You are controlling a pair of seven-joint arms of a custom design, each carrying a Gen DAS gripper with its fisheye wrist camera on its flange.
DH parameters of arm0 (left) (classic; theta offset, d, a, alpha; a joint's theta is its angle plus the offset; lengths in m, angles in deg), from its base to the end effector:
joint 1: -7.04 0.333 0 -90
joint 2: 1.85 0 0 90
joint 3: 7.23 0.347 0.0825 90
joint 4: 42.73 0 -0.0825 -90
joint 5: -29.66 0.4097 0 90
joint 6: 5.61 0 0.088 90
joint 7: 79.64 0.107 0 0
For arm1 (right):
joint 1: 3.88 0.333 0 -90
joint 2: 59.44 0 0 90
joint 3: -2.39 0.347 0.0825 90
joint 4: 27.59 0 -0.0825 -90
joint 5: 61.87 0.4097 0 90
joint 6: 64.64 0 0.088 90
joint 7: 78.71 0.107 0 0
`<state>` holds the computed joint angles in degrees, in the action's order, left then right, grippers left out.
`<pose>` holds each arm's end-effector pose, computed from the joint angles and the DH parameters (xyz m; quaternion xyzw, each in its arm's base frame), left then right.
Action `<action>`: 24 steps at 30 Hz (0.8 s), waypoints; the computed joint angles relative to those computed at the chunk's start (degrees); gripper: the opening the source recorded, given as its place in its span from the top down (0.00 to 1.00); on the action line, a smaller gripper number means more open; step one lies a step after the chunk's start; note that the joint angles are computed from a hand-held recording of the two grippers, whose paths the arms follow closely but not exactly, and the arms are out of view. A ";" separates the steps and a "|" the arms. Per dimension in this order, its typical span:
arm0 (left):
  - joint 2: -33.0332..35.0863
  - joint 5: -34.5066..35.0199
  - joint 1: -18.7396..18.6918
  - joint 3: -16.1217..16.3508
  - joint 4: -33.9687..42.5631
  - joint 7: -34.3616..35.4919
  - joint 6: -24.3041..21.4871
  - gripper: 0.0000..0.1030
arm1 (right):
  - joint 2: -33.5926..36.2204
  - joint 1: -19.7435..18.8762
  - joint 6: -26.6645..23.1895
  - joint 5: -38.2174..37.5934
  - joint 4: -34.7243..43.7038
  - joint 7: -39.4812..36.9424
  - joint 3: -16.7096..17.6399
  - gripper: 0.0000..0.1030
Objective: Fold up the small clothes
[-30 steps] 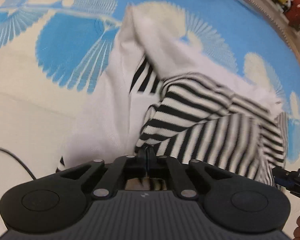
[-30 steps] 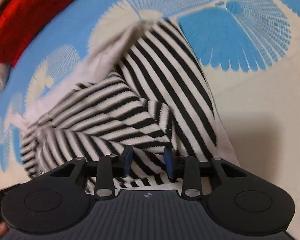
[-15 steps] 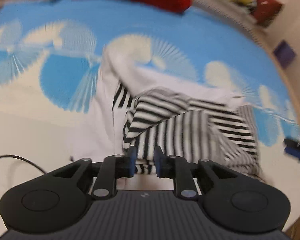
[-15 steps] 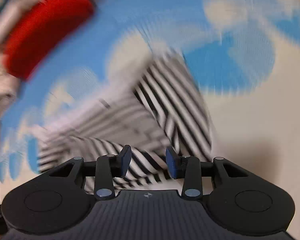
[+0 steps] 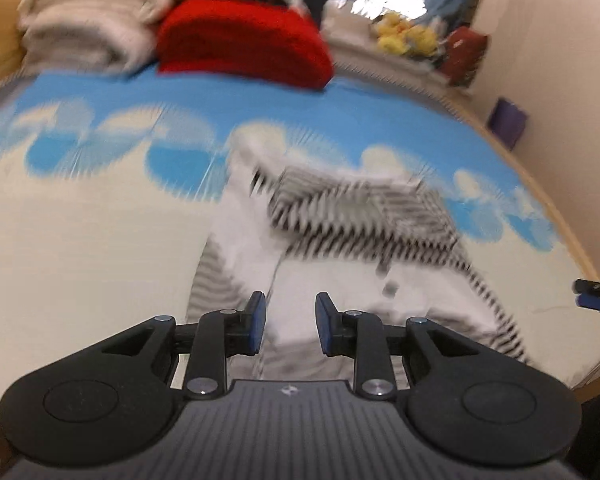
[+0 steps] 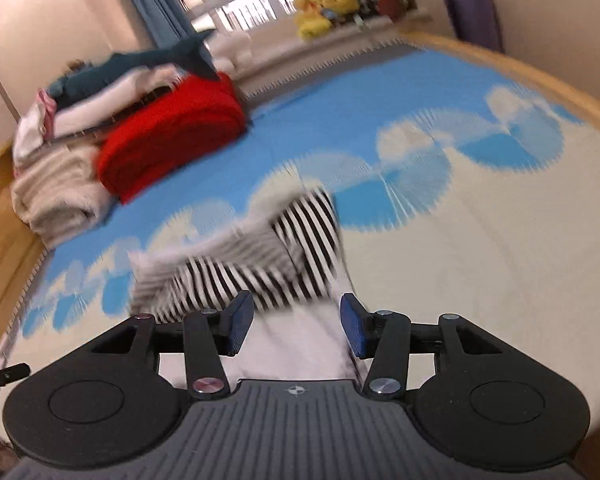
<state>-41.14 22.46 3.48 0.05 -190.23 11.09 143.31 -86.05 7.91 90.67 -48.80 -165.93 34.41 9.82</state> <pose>0.3954 0.0367 0.5777 -0.7051 0.6144 -0.2995 0.1890 0.4414 0.1542 0.5859 -0.5770 0.7263 -0.1008 0.3597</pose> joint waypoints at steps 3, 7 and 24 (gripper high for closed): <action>-0.93 1.96 2.63 -2.23 -1.48 -3.64 -2.79 0.71 | -1.67 2.68 -2.26 5.55 -1.94 -0.83 -3.06 0.51; -1.00 0.84 1.77 -1.03 -2.92 -3.91 -3.53 0.53 | -2.32 0.31 -6.79 3.81 -3.27 1.14 -1.45 0.51; 7.39 4.27 6.90 -4.56 -2.04 -12.24 -9.92 0.32 | 2.41 2.60 -11.03 4.18 -4.11 2.52 -1.19 0.44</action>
